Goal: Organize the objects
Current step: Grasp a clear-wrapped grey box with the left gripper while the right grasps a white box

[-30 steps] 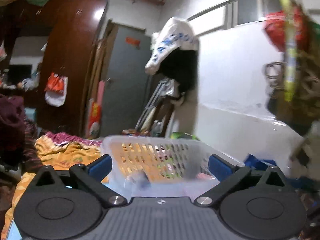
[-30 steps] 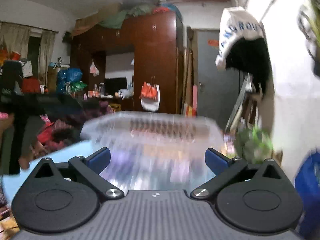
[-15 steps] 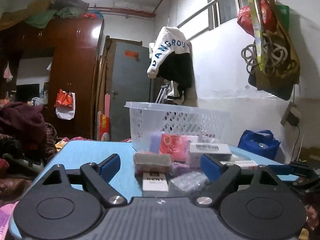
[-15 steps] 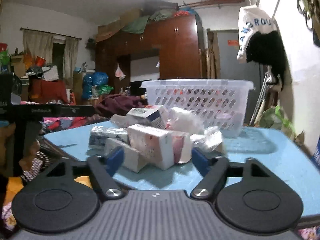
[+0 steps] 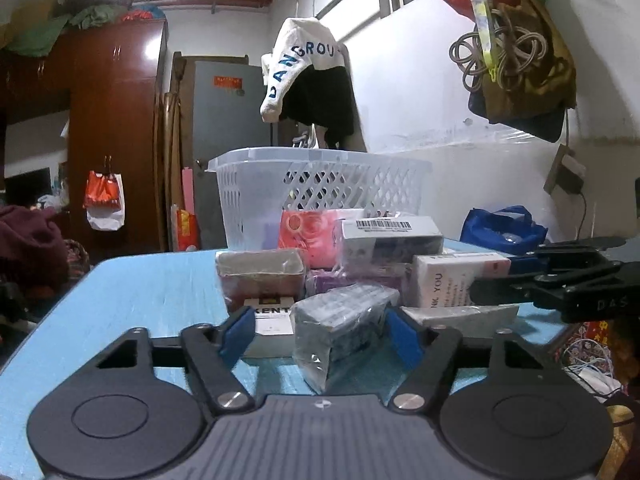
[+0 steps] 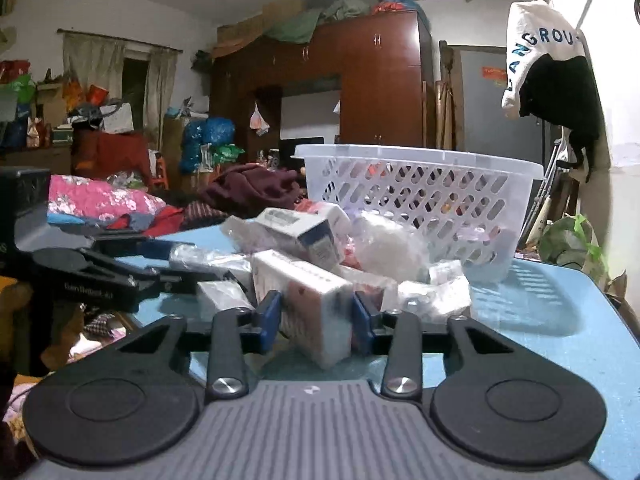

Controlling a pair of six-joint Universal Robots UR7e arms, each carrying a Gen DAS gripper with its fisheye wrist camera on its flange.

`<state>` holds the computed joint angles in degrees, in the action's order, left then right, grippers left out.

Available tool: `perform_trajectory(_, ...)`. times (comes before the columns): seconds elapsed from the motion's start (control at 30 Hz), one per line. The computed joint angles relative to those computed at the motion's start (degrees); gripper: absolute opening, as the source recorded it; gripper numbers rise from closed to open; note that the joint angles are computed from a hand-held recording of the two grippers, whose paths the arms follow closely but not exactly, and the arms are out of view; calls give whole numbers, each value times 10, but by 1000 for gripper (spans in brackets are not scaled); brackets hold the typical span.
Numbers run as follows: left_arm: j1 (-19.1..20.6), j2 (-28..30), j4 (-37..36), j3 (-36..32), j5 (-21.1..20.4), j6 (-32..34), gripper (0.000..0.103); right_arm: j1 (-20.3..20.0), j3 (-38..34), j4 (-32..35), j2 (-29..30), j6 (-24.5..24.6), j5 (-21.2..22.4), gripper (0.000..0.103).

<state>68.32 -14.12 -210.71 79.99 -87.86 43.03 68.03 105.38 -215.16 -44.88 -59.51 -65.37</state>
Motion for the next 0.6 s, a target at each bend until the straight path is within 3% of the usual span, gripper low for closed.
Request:
perform_trajectory(0.1,0,-2,1,5,-9,3,51,-9,14,-2,-10,2,17,37)
perform_trajectory(0.33,-7,7,-13,4,-1,21,51,-24,33,-30,-19,26,38,36)
perform_trajectory(0.6,-5,5,-44,14,-26,20,45,-34,48,-69,-28,49,55,34)
